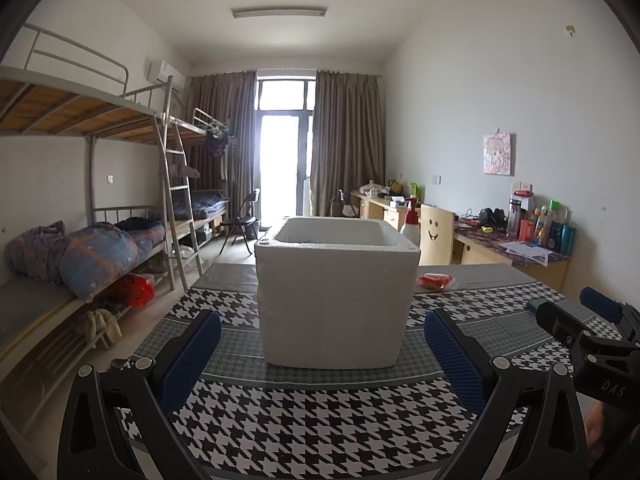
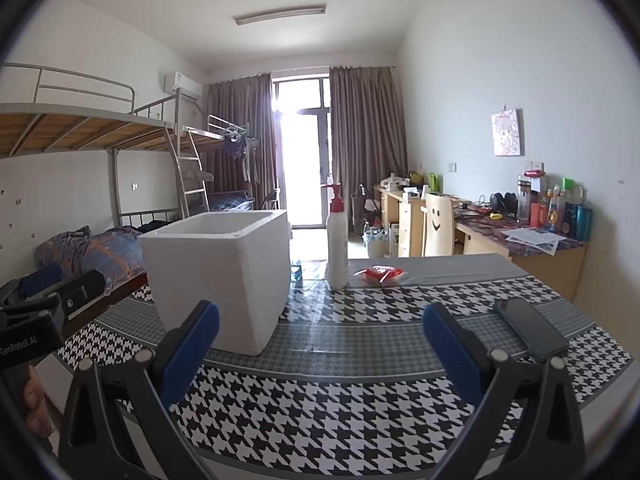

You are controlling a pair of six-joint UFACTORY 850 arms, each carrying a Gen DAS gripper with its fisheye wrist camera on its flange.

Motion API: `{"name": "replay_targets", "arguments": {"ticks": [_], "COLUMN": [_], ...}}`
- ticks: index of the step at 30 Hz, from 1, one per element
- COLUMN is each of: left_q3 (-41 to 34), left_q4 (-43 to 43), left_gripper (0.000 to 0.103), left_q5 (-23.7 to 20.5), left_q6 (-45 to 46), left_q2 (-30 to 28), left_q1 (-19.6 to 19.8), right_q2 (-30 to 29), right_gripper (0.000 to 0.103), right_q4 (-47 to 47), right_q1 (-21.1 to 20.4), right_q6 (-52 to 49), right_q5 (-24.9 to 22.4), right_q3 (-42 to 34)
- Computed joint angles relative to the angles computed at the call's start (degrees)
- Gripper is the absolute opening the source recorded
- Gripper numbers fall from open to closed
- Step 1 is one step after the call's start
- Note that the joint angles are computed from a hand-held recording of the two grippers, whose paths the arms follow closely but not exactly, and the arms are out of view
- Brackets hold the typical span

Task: Organize soft objects

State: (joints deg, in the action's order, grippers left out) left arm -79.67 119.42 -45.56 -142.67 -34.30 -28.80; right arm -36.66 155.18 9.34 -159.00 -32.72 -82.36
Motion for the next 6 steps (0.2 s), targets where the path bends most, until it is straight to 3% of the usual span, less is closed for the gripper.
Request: {"name": "replay_targets", "arguments": {"ticks": [6], "left_q3": [-0.01], "left_q4": [0.07], "left_gripper": [0.102], "left_q5": [-0.30], "left_q6": [0.04], "left_q2": [-0.09], "left_q1": [0.00], "right_q2": [-0.10], "right_gripper": [0.103], "right_q4": [-0.21], "right_q1": [-0.02], "right_q6": [-0.03], "right_q5": [0.20], "right_q3": [-0.19]}}
